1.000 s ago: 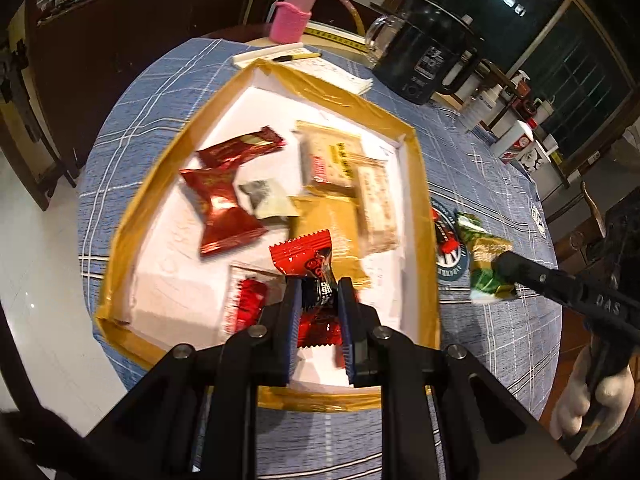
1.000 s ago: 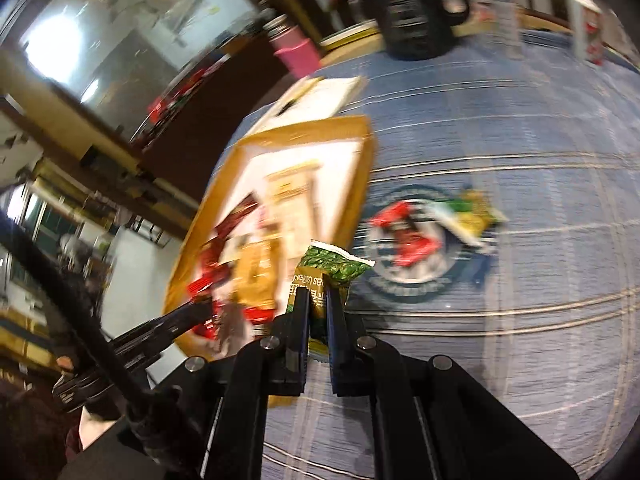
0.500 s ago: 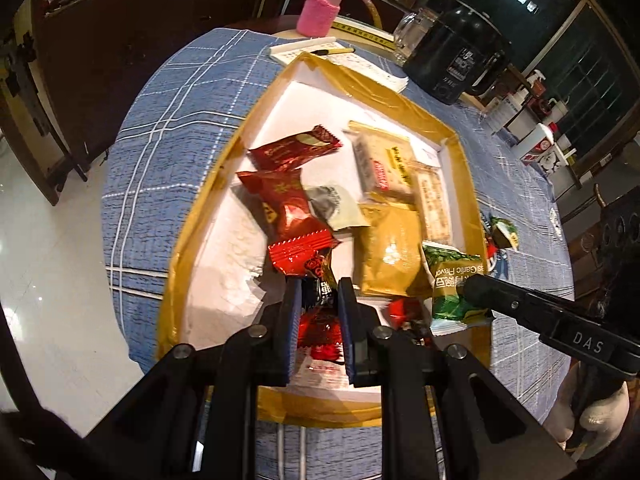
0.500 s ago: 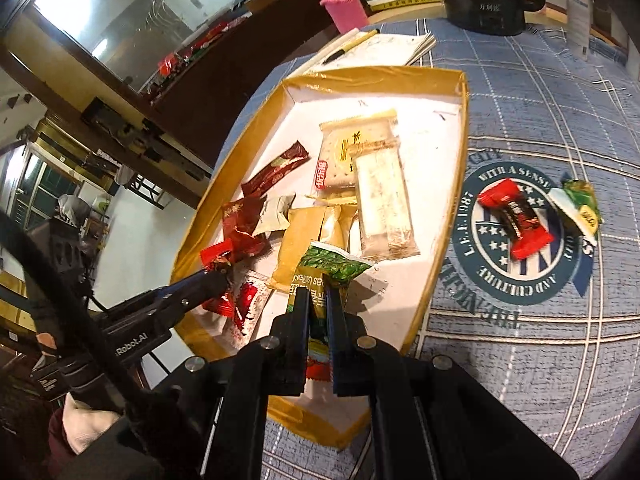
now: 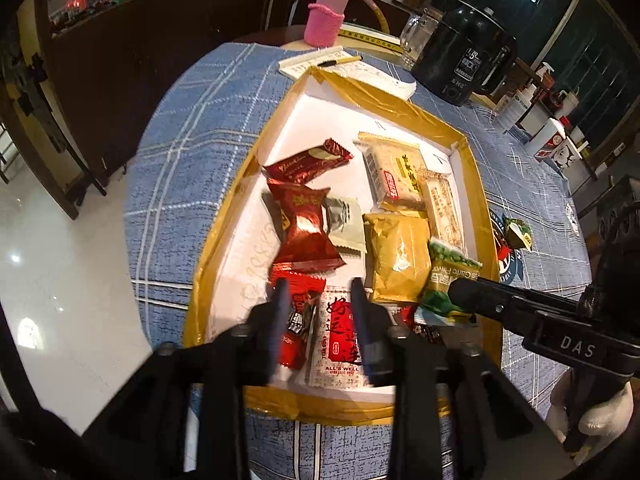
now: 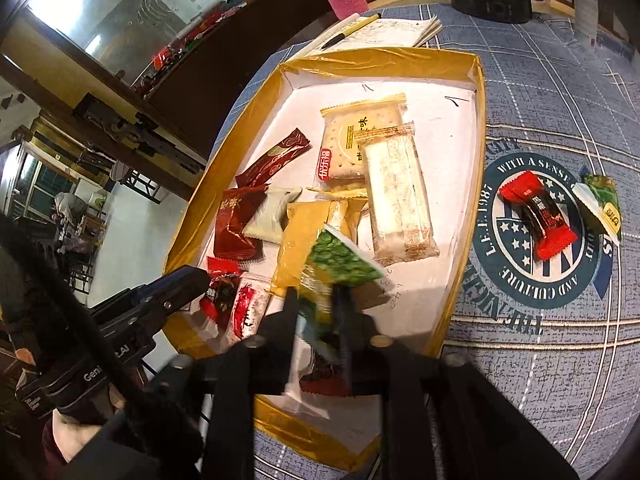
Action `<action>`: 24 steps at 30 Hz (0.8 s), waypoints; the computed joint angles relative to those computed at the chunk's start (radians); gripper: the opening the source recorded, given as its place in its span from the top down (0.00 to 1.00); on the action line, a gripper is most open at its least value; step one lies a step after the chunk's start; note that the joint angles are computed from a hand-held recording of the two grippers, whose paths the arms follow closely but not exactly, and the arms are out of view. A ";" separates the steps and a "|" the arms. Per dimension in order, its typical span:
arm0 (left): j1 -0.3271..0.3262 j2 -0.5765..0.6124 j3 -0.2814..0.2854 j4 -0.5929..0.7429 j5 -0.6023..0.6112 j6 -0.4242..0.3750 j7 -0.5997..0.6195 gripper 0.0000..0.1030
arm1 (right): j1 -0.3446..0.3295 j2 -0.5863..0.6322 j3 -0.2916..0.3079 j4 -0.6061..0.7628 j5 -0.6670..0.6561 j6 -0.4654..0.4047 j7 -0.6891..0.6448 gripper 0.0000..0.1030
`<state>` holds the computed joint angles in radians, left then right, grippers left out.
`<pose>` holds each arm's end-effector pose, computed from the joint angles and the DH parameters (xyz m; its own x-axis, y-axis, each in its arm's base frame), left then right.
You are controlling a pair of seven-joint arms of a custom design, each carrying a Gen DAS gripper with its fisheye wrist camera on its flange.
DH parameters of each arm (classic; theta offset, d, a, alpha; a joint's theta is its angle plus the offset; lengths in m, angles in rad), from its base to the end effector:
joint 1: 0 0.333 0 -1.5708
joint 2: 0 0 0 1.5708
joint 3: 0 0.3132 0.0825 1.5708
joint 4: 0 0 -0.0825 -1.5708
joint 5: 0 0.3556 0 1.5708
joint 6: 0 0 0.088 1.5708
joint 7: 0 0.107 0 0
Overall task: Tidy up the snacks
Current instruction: 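Place the red candy and green pea bag into the tray with both tools, then move both tools back to the last snacks on the round logo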
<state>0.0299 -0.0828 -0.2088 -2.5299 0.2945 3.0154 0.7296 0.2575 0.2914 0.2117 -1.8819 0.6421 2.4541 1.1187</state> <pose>0.4652 -0.1065 0.3854 0.2965 -0.9240 0.2415 -0.7868 -0.3797 -0.4866 0.5595 0.2729 0.4010 0.4696 -0.7696 -0.4327 -0.8739 -0.3354 -0.3518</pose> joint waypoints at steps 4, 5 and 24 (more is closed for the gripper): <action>0.029 -0.020 -0.034 0.020 0.130 -0.045 -0.102 0.50 | -0.009 -0.028 0.004 -0.027 0.038 0.015 -0.023 0.66; 0.027 -0.023 -0.037 0.024 0.147 -0.054 -0.115 0.49 | -0.009 -0.033 0.002 -0.030 0.044 0.018 -0.029 0.66; -0.084 -0.076 -0.075 0.113 0.319 -0.254 -0.233 0.38 | -0.009 -0.236 -0.100 -0.235 0.184 0.083 -0.071 0.64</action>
